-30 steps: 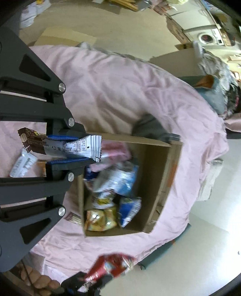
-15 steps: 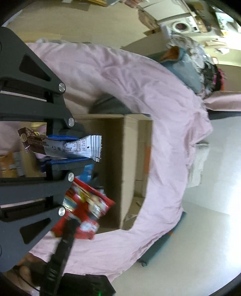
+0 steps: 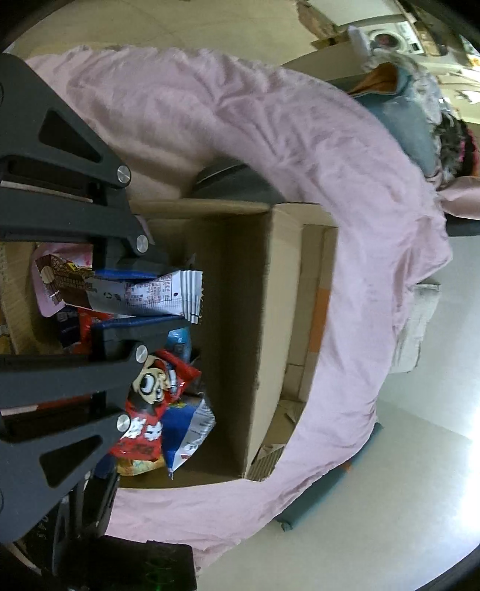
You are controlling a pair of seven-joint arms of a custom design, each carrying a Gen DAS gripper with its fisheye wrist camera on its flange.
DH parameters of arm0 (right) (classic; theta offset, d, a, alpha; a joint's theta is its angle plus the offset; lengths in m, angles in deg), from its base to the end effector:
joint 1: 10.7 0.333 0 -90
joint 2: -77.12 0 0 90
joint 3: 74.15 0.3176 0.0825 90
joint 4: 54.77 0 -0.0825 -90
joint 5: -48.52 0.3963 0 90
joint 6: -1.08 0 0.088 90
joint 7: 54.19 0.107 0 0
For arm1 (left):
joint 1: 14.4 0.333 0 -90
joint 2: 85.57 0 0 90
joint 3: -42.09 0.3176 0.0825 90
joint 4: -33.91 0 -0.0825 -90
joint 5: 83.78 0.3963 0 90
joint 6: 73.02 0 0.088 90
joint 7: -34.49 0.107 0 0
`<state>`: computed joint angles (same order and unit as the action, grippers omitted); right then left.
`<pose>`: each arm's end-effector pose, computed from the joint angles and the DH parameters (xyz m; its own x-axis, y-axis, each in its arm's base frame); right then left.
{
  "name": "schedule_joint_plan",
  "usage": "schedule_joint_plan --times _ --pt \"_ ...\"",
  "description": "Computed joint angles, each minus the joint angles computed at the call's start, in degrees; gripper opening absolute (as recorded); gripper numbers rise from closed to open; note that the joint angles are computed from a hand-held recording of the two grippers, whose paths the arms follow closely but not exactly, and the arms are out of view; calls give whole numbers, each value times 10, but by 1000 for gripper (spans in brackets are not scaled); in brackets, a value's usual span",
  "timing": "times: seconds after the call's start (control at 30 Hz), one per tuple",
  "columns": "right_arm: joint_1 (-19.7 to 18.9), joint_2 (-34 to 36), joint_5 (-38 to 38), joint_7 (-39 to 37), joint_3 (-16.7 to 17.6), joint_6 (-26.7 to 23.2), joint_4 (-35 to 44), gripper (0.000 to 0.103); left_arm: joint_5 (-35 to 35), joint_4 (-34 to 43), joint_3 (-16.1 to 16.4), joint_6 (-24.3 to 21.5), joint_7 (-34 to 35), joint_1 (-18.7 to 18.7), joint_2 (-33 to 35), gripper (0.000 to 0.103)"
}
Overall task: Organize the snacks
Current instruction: 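Carry the held bar and red bag over the cardboard box, then lower both snacks into the box and open both tools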
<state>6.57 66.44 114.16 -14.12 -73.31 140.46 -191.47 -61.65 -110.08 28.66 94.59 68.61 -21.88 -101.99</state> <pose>0.4769 0.1588 0.4116 0.4365 -0.6950 -0.5713 -0.8644 -0.1476 -0.4807 0.4465 -0.1995 0.4503 0.1479 -0.9543 0.2596 -0.7434 -0.2804 -0.6072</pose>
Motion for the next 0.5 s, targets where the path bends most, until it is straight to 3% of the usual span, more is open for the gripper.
schedule_joint_plan --times 0.13,0.5 --pt "1 15 -5 9 5 9 16 37 26 2 -16 -6 -31 18 -4 14" --pt "10 0 -19 7 8 39 5 38 52 14 -19 -37 -45 12 10 14"
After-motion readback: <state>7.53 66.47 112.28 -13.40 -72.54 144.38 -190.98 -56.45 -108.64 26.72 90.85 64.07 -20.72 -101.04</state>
